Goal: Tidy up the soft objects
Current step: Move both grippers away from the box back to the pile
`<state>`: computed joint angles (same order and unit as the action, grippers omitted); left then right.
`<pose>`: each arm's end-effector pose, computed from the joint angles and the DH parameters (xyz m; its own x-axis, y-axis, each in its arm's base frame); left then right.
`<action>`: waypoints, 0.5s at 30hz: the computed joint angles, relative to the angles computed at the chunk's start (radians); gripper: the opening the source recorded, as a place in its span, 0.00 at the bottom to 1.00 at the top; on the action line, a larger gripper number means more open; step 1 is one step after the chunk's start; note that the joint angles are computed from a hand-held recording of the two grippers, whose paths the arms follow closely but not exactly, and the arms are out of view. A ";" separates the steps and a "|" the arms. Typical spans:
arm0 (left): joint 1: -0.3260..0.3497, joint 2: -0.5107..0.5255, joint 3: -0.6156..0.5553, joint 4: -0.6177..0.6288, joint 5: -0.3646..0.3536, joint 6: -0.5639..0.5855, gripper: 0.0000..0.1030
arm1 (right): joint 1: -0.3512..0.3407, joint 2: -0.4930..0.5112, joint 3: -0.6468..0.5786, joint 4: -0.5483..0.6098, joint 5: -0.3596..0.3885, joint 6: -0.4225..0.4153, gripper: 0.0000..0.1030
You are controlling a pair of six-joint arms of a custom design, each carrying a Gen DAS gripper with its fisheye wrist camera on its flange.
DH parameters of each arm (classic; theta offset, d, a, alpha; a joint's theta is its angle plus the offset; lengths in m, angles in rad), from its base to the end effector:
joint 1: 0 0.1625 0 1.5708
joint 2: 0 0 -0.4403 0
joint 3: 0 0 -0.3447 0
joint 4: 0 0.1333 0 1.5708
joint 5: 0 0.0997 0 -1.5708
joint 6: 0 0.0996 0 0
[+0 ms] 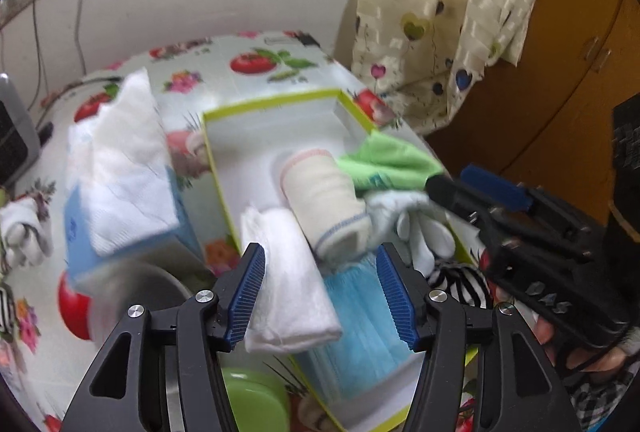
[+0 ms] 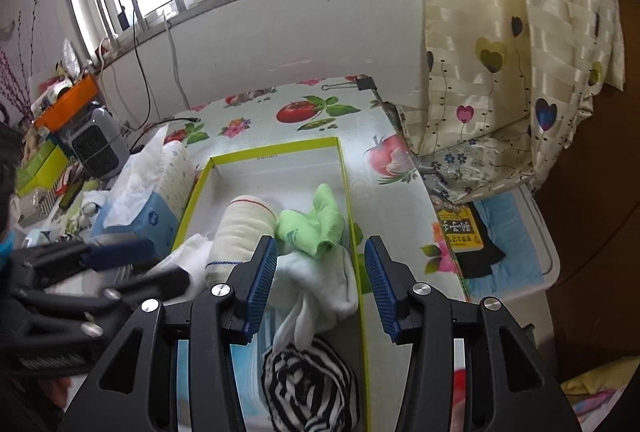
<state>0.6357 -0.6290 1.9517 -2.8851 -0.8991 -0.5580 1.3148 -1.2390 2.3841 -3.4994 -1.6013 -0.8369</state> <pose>-0.3183 -0.4776 0.0086 -0.8167 0.2226 -0.5323 0.4387 0.8388 -0.3224 0.0180 -0.4457 0.2647 -0.7772 -0.3255 0.5386 -0.5938 0.6624 -0.4567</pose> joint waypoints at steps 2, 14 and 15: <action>0.001 0.007 -0.001 -0.001 -0.015 -0.003 0.55 | -0.006 -0.015 0.013 -0.004 0.013 -0.002 0.46; -0.010 0.008 0.031 -0.041 -0.049 -0.011 0.56 | -0.021 -0.051 0.059 -0.024 0.039 0.004 0.46; -0.013 0.005 0.037 -0.048 -0.051 -0.008 0.56 | -0.021 -0.052 0.063 -0.028 0.039 0.006 0.46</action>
